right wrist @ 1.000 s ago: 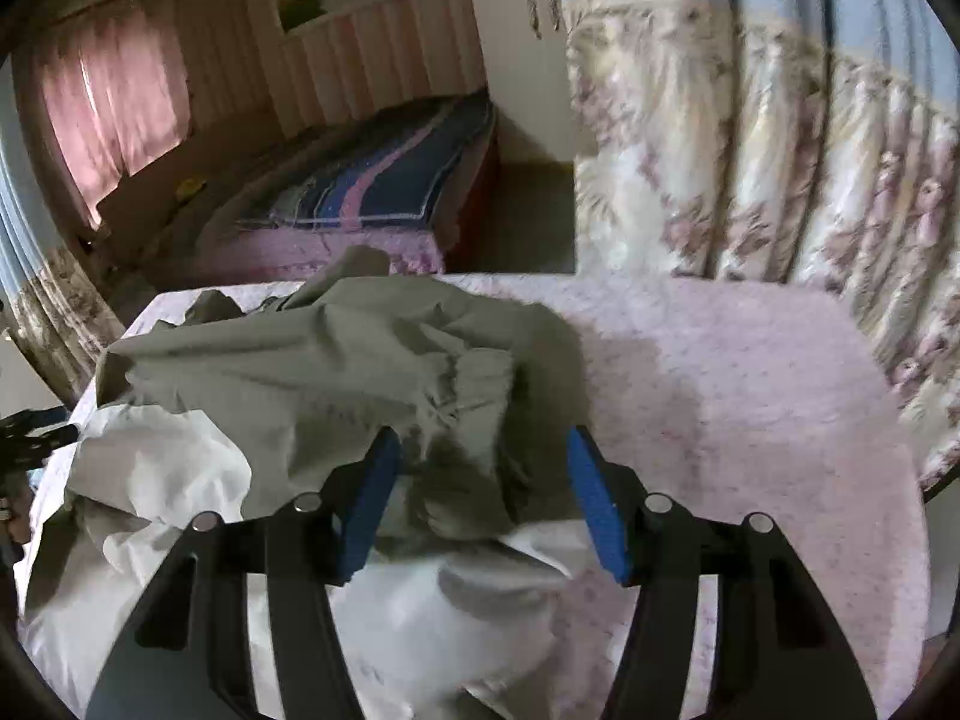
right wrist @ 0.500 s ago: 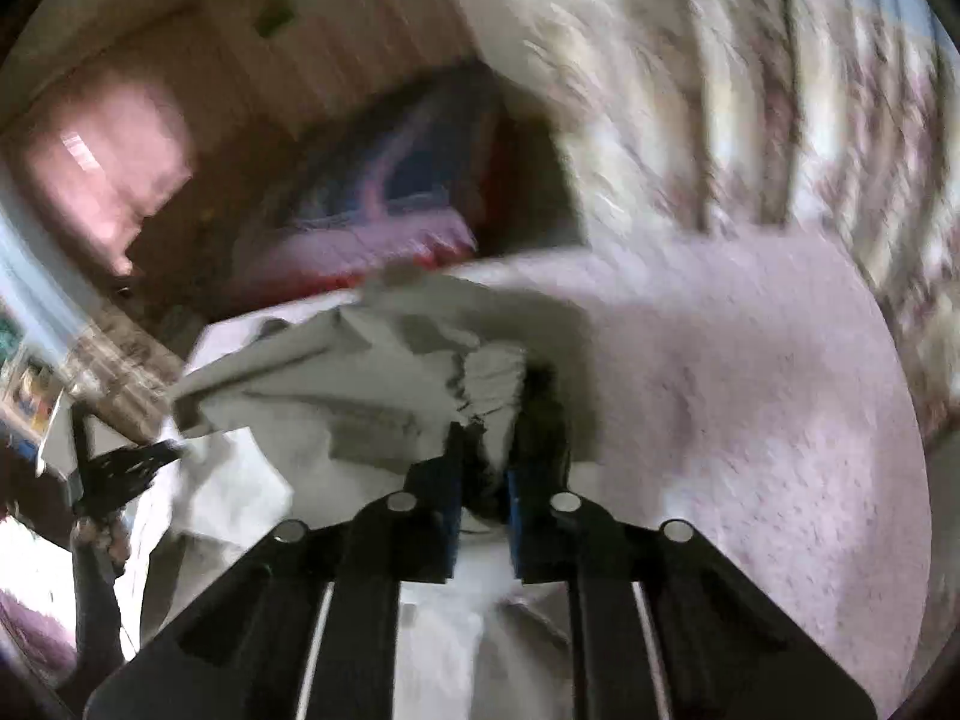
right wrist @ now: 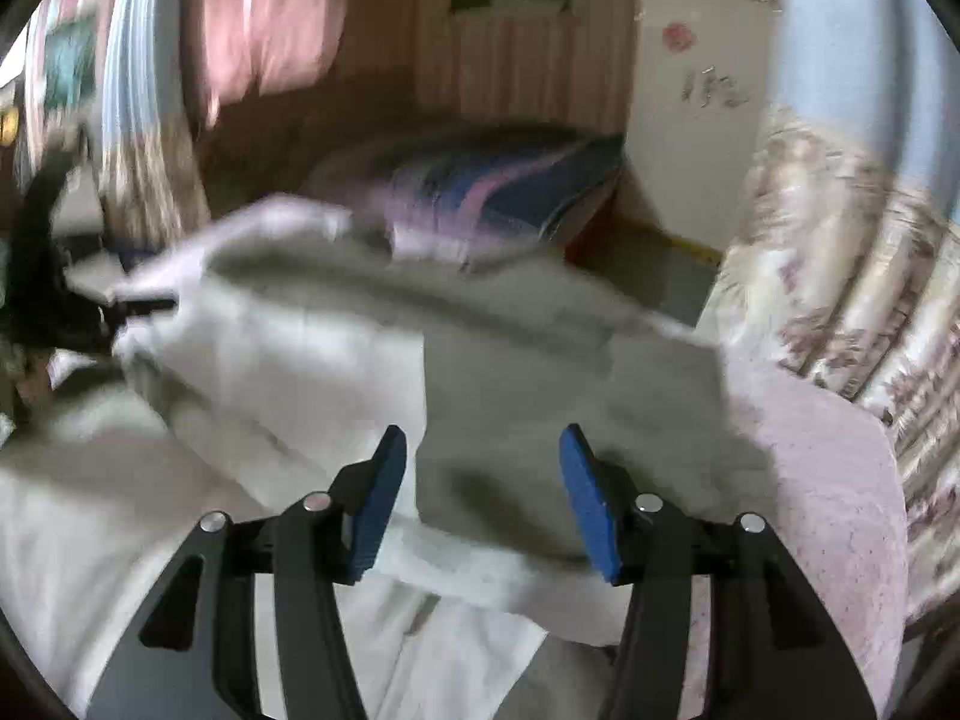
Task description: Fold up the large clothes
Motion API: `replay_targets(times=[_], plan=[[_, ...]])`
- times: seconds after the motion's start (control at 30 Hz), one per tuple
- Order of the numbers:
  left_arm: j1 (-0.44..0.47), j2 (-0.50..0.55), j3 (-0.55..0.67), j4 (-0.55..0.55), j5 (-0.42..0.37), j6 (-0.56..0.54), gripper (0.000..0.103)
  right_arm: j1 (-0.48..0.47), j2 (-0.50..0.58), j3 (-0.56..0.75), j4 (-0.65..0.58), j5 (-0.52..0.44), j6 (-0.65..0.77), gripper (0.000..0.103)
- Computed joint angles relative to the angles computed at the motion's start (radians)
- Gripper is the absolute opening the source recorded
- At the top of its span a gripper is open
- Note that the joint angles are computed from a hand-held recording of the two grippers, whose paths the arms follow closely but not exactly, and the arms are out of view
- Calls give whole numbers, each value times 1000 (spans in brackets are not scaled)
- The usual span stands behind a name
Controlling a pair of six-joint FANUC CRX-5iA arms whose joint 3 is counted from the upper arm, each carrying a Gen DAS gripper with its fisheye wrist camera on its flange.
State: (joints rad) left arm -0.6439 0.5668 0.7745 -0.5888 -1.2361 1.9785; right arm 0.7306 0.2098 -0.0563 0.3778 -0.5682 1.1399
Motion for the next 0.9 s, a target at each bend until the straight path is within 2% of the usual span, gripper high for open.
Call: replay_targets(times=[0.07,0.13,0.2,0.37,0.43,0.5,0.57,0.6,0.63,0.67,0.7,0.73,0.83,0.9], plan=[[15,42,34,21,-55,-15,69,-23,32,37,-51,-49,40,50],[60,45,5,111,-54,-7,65,-52,48,68,-109,-84,68,27],[86,29,-41,152,-24,13,65,-74,46,67,-139,-81,82,15],[95,17,-72,150,6,23,70,-93,61,76,-213,-83,163,11],[100,5,-104,144,32,36,78,-102,66,86,-256,-79,178,11],[95,4,-108,140,32,50,79,-88,70,84,-204,-89,149,11],[89,-3,-97,137,12,57,78,-73,68,107,-189,-138,131,15],[85,-12,-96,133,8,62,78,-72,58,117,-199,-147,127,23],[85,-37,-114,131,24,72,78,-74,37,117,-222,-132,134,37],[86,-60,-134,124,46,86,78,-72,10,104,-223,-92,128,45],[87,-81,-147,117,63,101,79,-65,-9,84,-182,-51,92,58],[93,-100,-154,107,81,122,83,-56,-17,73,-119,-24,47,60],[108,-101,-118,46,76,180,85,-50,29,105,17,-19,-42,60],[134,-69,-72,49,60,188,85,-60,104,198,-10,-80,-21,60]])
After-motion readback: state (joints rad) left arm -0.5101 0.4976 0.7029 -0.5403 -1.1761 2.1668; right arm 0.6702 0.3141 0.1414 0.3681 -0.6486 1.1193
